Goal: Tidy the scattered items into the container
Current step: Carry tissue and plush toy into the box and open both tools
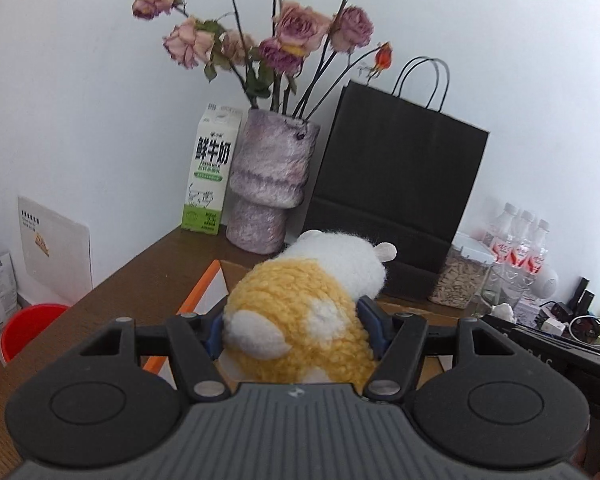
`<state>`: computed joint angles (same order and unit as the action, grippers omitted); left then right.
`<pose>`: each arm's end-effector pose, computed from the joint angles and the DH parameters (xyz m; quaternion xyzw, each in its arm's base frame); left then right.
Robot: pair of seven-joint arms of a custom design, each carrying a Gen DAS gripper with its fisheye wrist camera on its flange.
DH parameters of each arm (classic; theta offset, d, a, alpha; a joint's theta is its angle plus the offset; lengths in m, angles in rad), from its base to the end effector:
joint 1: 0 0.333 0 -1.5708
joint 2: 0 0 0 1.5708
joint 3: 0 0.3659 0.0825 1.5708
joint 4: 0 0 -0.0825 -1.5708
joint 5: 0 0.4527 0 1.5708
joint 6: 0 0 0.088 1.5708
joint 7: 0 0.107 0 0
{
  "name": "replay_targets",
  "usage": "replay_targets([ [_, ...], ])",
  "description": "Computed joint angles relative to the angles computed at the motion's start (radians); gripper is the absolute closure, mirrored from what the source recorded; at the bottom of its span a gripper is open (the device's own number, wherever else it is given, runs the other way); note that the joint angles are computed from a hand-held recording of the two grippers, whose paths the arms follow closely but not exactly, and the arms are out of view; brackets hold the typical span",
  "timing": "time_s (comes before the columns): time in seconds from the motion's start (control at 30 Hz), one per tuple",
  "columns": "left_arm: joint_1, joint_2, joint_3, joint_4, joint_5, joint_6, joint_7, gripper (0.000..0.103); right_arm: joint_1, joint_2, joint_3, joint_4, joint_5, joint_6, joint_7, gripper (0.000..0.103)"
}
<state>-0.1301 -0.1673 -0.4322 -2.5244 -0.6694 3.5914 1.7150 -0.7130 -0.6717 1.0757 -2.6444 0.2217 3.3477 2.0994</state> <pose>0.4705 -0.2122 0.4714 -0.6036 0.5750 -0.4756 0.2808 0.4464 0.1864 0.4807 -0.5363 0.6360 -0.3916 0.3930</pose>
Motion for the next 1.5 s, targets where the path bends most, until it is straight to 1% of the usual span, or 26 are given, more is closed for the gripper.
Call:
replay_targets([
  [0.03,0.016,0.026,-0.022,0.02,-0.046,-0.003,0.04,0.038,-0.036,0.019,0.026,0.015,0.004,-0.005,0.011,0.083],
  [0.1,0.032,0.076,-0.068,0.066,-0.214,0.017,0.222,0.038,-0.083,0.059,0.063,0.028,0.006,0.009,0.03,0.083],
  [0.13,0.024,0.093,-0.065,0.078,-0.245,0.028,0.254,0.038,-0.099,0.078,0.075,0.035,-0.004,0.002,0.023,0.083],
  [0.2,0.003,0.102,-0.037,0.083,-0.243,0.005,0.258,0.038,-0.126,0.092,0.101,0.04,-0.012,-0.002,0.026,0.083],
  [0.27,-0.019,0.105,-0.013,0.082,-0.251,-0.002,0.267,0.037,-0.129,0.112,0.106,0.041,-0.029,0.005,0.017,0.083],
  [0.37,-0.054,0.105,0.025,0.077,-0.247,-0.009,0.265,0.037,-0.143,0.1,0.126,0.043,-0.038,-0.005,0.014,0.083],
  [0.47,-0.091,0.101,0.064,0.067,-0.219,-0.009,0.246,0.034,-0.129,0.104,0.113,0.039,-0.046,-0.007,0.014,0.08],
  [0.5,-0.1,0.098,0.074,0.062,-0.202,-0.005,0.236,0.027,-0.127,0.095,0.112,0.039,-0.048,-0.015,0.014,0.075],
  [0.53,-0.108,0.091,0.086,0.05,-0.164,0.001,0.207,0.01,-0.117,0.089,0.102,0.041,-0.054,-0.033,0.01,0.056],
  [0.57,-0.111,0.093,0.081,0.048,-0.178,0.032,0.214,0.005,-0.11,0.081,0.095,0.041,-0.06,-0.044,0.013,0.026],
  [0.6,-0.117,0.098,0.076,0.048,-0.203,0.078,0.227,0.0,-0.11,0.062,0.089,0.039,-0.093,-0.054,0.047,0.017],
  [0.63,-0.127,0.099,0.081,0.04,-0.194,0.115,0.217,0.0,-0.128,0.008,0.113,0.041,-0.057,-0.085,0.046,0.008],
  [0.67,-0.135,0.093,0.089,0.034,-0.18,0.124,0.206,0.0,-0.127,-0.014,0.11,0.039,-0.068,-0.095,0.057,0.004],
  [0.77,-0.142,0.076,0.103,0.023,-0.156,0.112,0.174,0.0,-0.087,-0.008,0.063,0.029,-0.103,-0.098,0.077,0.004],
  [0.93,-0.135,0.069,0.093,0.029,-0.193,0.099,0.208,0.0,-0.058,-0.008,0.026,0.018,-0.142,-0.089,0.1,0.003],
  [1.03,-0.133,0.06,0.093,0.021,-0.185,0.098,0.197,0.0,-0.045,-0.012,0.012,0.014,-0.152,-0.087,0.105,0.003],
  [1.23,-0.118,0.017,0.076,-0.002,-0.196,0.092,0.197,0.0,-0.014,-0.038,-0.012,0.0,-0.154,-0.078,0.109,0.002],
  [1.3,-0.11,-0.005,0.07,-0.02,-0.181,0.095,0.179,0.0,0.002,-0.055,-0.023,-0.007,-0.15,-0.068,0.108,0.002],
  [1.37,-0.102,-0.03,0.07,-0.046,-0.142,0.097,0.132,0.0,0.027,-0.075,-0.04,-0.019,-0.143,-0.058,0.103,0.002],
  [1.5,-0.069,-0.088,0.045,-0.09,-0.106,0.087,0.08,0.0,0.067,-0.138,-0.057,-0.043,-0.125,-0.056,0.09,0.0],
])
